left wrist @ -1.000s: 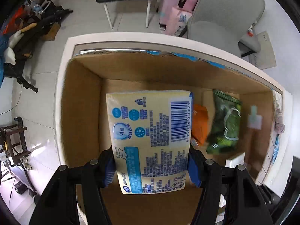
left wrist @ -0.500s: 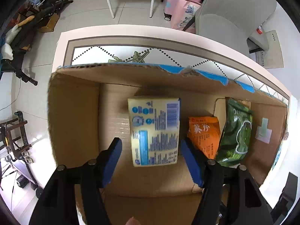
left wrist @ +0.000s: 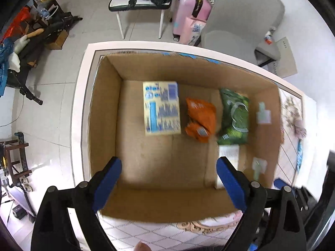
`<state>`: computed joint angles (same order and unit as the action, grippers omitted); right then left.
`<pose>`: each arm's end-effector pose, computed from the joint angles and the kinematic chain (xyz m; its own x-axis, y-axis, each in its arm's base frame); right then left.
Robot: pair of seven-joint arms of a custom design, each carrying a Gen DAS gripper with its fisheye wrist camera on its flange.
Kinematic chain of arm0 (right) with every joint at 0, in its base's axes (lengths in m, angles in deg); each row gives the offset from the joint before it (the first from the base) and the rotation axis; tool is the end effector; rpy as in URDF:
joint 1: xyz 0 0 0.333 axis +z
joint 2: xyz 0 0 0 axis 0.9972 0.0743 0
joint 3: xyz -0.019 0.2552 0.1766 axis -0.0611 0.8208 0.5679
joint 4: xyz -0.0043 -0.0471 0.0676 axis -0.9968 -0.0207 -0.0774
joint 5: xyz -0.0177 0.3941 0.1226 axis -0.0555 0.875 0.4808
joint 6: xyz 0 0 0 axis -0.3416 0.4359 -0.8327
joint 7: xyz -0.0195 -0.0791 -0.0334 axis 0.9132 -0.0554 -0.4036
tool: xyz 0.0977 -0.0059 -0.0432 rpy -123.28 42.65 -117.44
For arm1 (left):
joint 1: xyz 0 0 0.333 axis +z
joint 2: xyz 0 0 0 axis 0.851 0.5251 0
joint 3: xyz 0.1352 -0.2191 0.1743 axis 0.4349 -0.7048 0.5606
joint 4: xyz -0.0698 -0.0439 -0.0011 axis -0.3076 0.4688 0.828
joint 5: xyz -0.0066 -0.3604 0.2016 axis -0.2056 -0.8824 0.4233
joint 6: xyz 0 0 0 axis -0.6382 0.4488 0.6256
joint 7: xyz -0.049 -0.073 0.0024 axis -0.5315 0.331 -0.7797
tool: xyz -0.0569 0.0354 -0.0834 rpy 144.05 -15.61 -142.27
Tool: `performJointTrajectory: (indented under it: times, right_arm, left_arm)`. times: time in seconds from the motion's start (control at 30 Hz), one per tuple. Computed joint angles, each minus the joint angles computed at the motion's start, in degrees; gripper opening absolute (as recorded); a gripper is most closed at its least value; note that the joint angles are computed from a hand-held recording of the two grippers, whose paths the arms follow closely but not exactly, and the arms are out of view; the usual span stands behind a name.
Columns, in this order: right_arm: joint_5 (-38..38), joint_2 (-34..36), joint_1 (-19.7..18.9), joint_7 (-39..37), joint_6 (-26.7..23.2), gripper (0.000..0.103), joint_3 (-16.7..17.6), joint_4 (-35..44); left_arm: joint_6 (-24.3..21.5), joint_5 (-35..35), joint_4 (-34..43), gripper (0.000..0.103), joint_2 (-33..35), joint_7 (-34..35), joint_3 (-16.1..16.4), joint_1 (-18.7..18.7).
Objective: Organize soft objects
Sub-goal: 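Carry carton and white box into the cardboard box and release both, then grasp the red snack bag with left tool while right tool grasps lilac cloth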
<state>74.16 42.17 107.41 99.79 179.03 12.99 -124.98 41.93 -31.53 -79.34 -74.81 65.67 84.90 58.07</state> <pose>0.4382 0.2616 0.5158 -0.1076 -0.9910 -0.0802 -0.9933 0.1037 0.0515 0.4775 -0.0548 0.5588 -0.0212 -0.9908 0.1333 -0.9997 0.0199 -0.0112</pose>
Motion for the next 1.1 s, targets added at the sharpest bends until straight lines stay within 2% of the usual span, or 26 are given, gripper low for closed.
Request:
performJointTrajectory:
  times: [0.27,0.7,0.93,1.1]
  right_arm:
    - [-1.1,-9.2,0.7,0.4,-1.1,0.097,0.9,-3.8]
    - [1.1,-20.0,1.3,-1.4,-2.7,0.097,0.7,-6.8]
    - [2.2,-25.5,-1.3,-2.6,-2.8,0.096,-1.8,-9.6]
    - [0.3,-31.6,-7.0,-3.2,-5.4,0.096,-5.5,-12.8]
  left_arm:
    - [0.7,2.1,-5.6,0.093,-11.5,-1.2,-0.7,-1.0]
    - [-2.5,2.9,-8.8,0.093,-20.8,-3.7,-1.3,-3.2]
    - [-0.8,2.9,-5.1,0.092,-19.5,-6.0,-3.8,-5.8]
    - [2.5,2.5,1.1,0.092,-12.0,-6.6,-7.7,-10.0]
